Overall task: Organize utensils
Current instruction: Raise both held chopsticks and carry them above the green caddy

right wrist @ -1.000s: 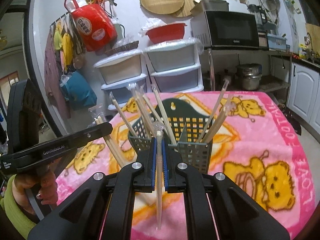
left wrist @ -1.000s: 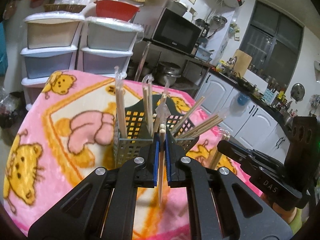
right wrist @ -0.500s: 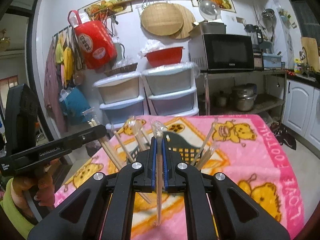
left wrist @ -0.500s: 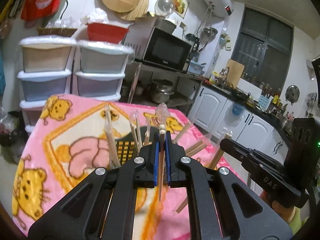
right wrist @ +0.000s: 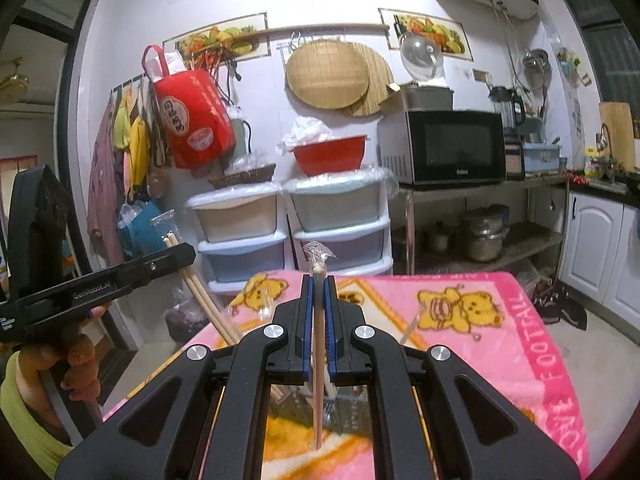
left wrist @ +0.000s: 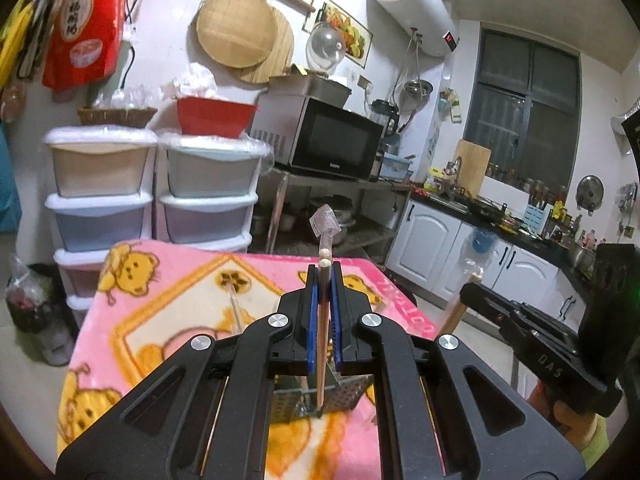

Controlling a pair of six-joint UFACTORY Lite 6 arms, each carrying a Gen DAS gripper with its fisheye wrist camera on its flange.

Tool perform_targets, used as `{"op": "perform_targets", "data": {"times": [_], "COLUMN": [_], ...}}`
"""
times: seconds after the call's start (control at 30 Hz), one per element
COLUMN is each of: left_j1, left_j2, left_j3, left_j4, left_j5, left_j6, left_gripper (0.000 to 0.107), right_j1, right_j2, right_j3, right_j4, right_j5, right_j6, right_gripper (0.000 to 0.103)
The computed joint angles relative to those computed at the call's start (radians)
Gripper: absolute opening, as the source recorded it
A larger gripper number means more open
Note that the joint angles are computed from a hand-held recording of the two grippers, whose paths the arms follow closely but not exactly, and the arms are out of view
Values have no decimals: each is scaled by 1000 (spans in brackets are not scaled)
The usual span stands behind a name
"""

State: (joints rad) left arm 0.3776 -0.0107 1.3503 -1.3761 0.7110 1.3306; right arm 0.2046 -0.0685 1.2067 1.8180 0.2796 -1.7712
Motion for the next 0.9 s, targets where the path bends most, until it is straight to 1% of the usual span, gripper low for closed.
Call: {"op": "perform_targets", "data": {"times": [0.13, 0.3, 0.53, 0.6, 0.73, 0.8, 0.9], "left_j1": [8, 9, -18, -28, -44, -54, -78], "left_j2": [3, 34, 84, 104, 141, 154, 159], "left_j3": [29, 73, 121, 138, 159, 158, 136], "left_j4": [2, 6, 16, 21, 8, -13, -44], "left_j5": [-9, -46, -138, -156, -183, -197, -233], "left_j6": [-3, -13, -28, -36, -29, -8, 36], "left_gripper": [3, 3, 3, 3, 3, 3, 3], "right_j1": [1, 8, 0, 0, 5, 12, 14], "right_j2": [1, 23, 84, 102, 140, 160, 203], "right_j3": [42, 99, 176, 188, 197, 195, 204], "right_j4": [49, 132, 282, 343, 527, 645, 757], "right_j5": [-2, -9, -12, -14, -17, -16, -22], "right_j6": [-53, -147, -301, -365, -571, -699, -819], "right_gripper": [6, 6, 6, 6, 6, 6, 6]}}
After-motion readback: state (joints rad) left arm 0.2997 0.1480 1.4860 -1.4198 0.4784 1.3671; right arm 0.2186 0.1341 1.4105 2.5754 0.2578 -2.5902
